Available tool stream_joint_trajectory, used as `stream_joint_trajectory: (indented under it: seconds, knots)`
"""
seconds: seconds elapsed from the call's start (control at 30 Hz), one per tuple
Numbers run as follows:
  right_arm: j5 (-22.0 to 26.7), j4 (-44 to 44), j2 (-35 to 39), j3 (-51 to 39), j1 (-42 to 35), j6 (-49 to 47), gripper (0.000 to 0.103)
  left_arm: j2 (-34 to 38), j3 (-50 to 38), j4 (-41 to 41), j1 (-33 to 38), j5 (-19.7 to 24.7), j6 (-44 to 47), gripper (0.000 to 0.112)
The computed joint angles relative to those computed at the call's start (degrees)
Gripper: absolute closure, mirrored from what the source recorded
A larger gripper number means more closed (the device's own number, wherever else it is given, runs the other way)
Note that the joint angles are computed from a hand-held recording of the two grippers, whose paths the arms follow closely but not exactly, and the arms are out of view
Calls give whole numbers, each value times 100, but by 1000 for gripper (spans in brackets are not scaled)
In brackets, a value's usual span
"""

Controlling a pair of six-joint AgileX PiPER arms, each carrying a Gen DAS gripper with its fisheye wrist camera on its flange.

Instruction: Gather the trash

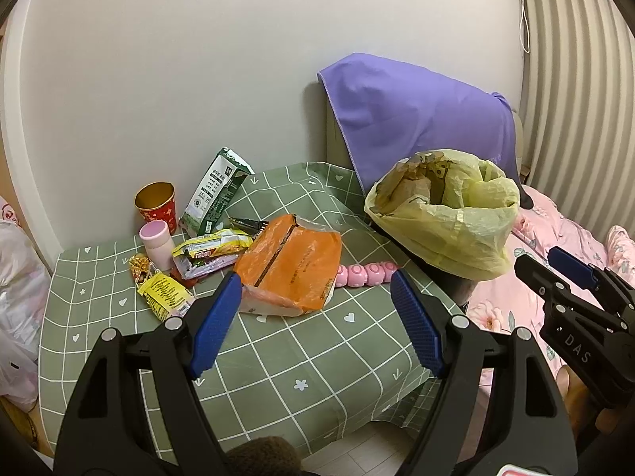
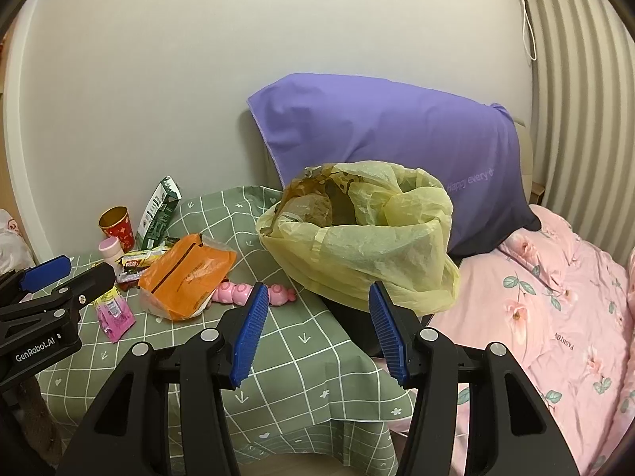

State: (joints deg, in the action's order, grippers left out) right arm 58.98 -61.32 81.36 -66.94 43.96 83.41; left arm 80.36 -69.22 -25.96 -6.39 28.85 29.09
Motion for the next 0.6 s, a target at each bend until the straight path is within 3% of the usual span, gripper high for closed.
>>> stream_joint_trajectory:
  seconds: [0.6]
  knots:
    - [115,-78,-11,-38,55,70,53,-47,57,-256,27,-17,250,39]
